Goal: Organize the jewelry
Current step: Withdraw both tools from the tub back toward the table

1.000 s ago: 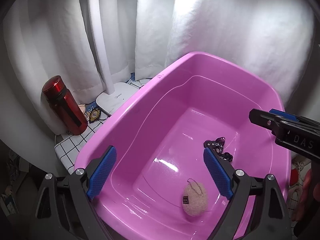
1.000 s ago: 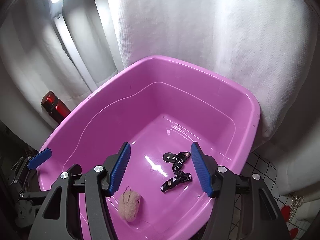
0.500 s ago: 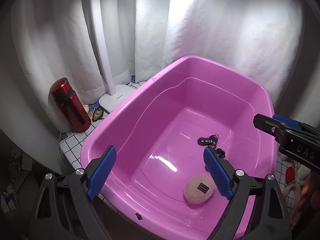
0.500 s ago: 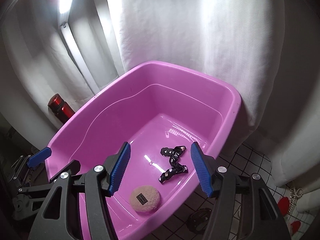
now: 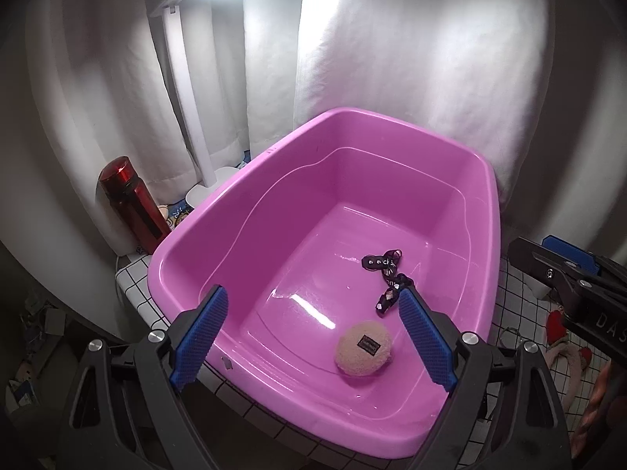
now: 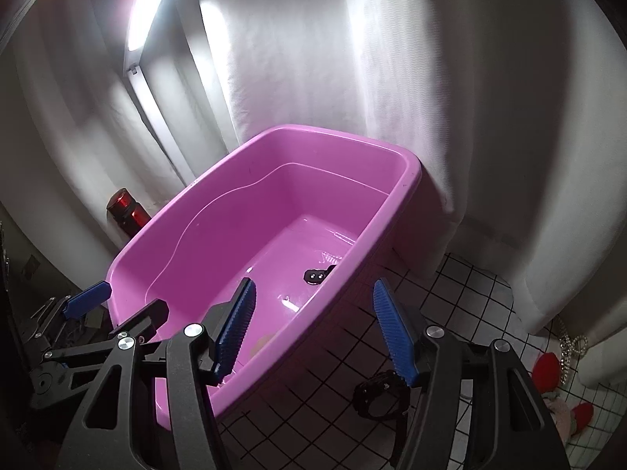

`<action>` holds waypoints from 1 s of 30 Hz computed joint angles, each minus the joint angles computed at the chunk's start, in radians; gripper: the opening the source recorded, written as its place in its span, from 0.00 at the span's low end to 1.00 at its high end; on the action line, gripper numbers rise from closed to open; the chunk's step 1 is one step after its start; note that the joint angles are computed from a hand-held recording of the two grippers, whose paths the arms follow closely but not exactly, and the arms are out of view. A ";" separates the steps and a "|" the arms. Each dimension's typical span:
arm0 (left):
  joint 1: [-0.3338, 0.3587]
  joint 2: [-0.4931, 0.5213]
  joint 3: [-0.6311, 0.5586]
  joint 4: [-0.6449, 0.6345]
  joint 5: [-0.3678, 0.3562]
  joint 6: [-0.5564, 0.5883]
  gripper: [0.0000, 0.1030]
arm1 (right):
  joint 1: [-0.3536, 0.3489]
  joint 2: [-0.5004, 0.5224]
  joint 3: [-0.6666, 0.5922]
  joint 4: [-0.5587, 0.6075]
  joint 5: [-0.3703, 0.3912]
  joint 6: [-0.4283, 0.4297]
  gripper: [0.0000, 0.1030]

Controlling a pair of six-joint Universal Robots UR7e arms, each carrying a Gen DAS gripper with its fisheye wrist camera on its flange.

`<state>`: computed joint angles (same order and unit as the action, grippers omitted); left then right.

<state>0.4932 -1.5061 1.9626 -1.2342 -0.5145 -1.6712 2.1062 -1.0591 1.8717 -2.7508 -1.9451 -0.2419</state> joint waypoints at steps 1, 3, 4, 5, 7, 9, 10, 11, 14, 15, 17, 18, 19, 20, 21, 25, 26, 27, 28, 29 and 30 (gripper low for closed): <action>-0.006 0.004 0.002 -0.010 -0.003 0.006 0.85 | -0.004 -0.017 0.017 -0.004 0.002 0.003 0.58; -0.018 0.014 0.009 -0.042 -0.010 0.025 0.85 | -0.014 -0.051 0.052 -0.010 0.005 0.012 0.58; -0.023 0.018 0.014 -0.064 -0.014 0.039 0.85 | -0.019 -0.068 0.070 -0.013 0.004 0.016 0.58; -0.029 0.022 0.021 -0.089 -0.018 0.053 0.85 | -0.025 -0.087 0.089 -0.017 0.002 0.019 0.58; -0.040 0.036 0.030 -0.134 -0.024 0.081 0.85 | -0.039 -0.126 0.127 -0.023 -0.003 0.028 0.58; -0.050 0.053 0.038 -0.183 -0.029 0.116 0.85 | -0.058 -0.170 0.163 -0.025 -0.009 0.036 0.58; -0.054 0.064 0.041 -0.205 -0.032 0.134 0.85 | -0.067 -0.191 0.181 -0.028 -0.018 0.040 0.58; -0.058 0.074 0.044 -0.232 -0.036 0.154 0.85 | -0.078 -0.213 0.198 -0.030 -0.025 0.043 0.58; -0.066 0.105 0.055 -0.319 -0.047 0.217 0.85 | -0.114 -0.283 0.249 -0.031 -0.048 0.055 0.58; -0.068 0.114 0.060 -0.346 -0.051 0.237 0.85 | -0.127 -0.310 0.266 -0.033 -0.059 0.058 0.58; -0.072 0.133 0.070 -0.401 -0.066 0.269 0.85 | -0.156 -0.364 0.298 -0.032 -0.076 0.062 0.58; -0.073 0.145 0.075 -0.435 -0.076 0.289 0.85 | -0.170 -0.391 0.314 -0.032 -0.083 0.065 0.58; -0.073 0.157 0.080 -0.468 -0.087 0.310 0.86 | -0.184 -0.416 0.327 -0.031 -0.091 0.066 0.58; -0.074 0.169 0.086 -0.499 -0.097 0.329 0.86 | -0.199 -0.443 0.341 -0.029 -0.100 0.067 0.58; -0.075 0.182 0.088 -0.510 -0.099 0.337 0.88 | -0.215 -0.470 0.355 -0.026 -0.105 0.067 0.58; -0.090 0.227 0.106 -0.592 -0.111 0.402 0.89 | -0.279 -0.565 0.398 -0.001 -0.129 0.068 0.58; -0.087 0.237 0.107 -0.617 -0.125 0.412 0.89 | -0.294 -0.583 0.403 0.012 -0.130 0.071 0.58; -0.093 0.246 0.111 -0.636 -0.133 0.411 0.89 | -0.311 -0.604 0.412 0.019 -0.129 0.069 0.58; -0.094 0.253 0.115 -0.657 -0.137 0.418 0.89 | -0.324 -0.619 0.421 0.020 -0.131 0.067 0.58; -0.096 0.261 0.116 -0.671 -0.139 0.423 0.89 | -0.337 -0.635 0.428 0.025 -0.135 0.063 0.58; -0.098 0.270 0.116 -0.681 -0.141 0.425 0.89 | -0.353 -0.652 0.437 0.029 -0.134 0.059 0.58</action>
